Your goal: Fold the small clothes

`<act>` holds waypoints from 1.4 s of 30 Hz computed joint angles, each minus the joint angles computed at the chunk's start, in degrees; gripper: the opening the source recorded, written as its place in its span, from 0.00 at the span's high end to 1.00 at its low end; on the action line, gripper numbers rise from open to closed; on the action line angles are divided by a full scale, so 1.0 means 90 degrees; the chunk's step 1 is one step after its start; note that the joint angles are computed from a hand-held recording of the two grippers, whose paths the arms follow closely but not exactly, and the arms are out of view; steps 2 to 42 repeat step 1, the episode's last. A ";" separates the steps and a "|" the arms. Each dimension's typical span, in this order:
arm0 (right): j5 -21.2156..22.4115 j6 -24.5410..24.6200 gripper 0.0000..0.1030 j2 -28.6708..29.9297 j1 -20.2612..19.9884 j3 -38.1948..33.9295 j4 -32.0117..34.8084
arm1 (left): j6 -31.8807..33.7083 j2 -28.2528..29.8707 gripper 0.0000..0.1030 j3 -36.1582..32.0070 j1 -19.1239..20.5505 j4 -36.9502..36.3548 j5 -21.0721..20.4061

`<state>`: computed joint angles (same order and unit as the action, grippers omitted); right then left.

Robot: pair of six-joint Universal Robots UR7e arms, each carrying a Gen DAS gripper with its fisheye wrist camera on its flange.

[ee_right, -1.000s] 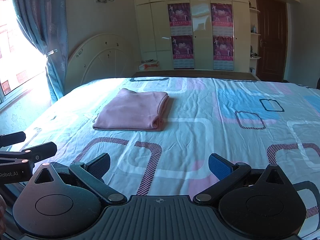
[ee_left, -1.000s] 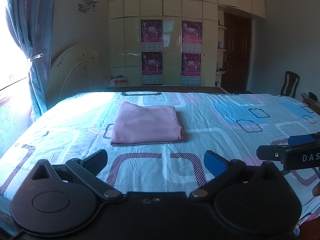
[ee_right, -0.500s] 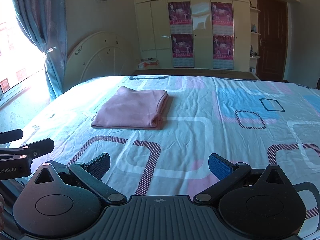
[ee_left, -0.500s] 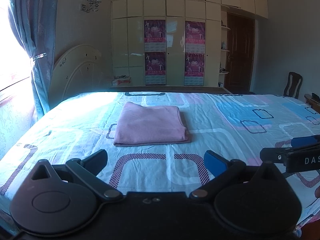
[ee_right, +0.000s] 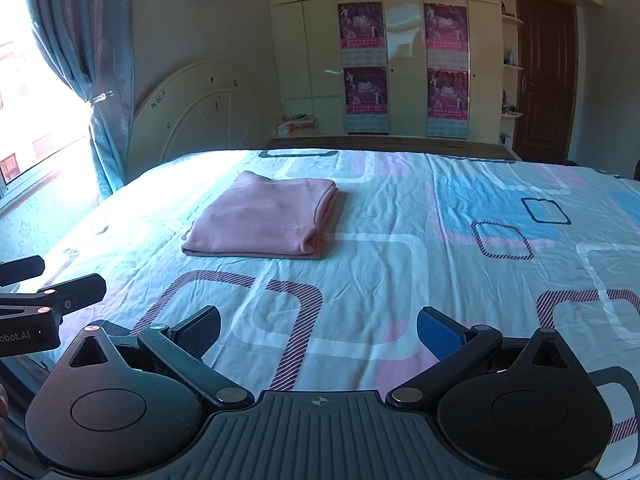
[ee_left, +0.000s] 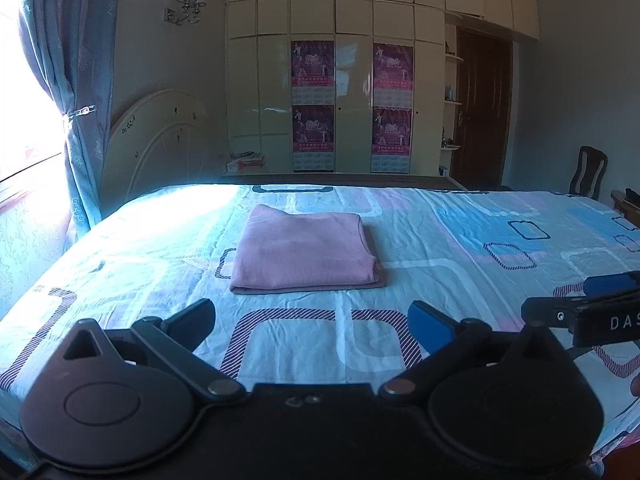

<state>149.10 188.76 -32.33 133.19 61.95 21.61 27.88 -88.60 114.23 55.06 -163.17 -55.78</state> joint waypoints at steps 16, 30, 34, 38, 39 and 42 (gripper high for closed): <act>-0.0014 -0.0009 0.00 0.0002 -0.0014 -0.0009 0.0007 | -0.0029 0.0006 0.01 -0.0014 0.0008 0.0036 -0.0005; -0.0014 -0.0009 0.00 0.0002 -0.0014 -0.0009 0.0007 | -0.0029 0.0006 0.01 -0.0014 0.0008 0.0036 -0.0005; -0.0014 -0.0009 0.00 0.0002 -0.0014 -0.0009 0.0007 | -0.0029 0.0006 0.01 -0.0014 0.0008 0.0036 -0.0005; -0.0014 -0.0009 0.00 0.0002 -0.0014 -0.0009 0.0007 | -0.0029 0.0006 0.01 -0.0014 0.0008 0.0036 -0.0005; -0.0014 -0.0009 0.00 0.0002 -0.0014 -0.0009 0.0007 | -0.0029 0.0006 0.01 -0.0014 0.0008 0.0036 -0.0005; -0.0014 -0.0009 0.00 0.0002 -0.0014 -0.0009 0.0007 | -0.0029 0.0006 0.01 -0.0014 0.0008 0.0036 -0.0005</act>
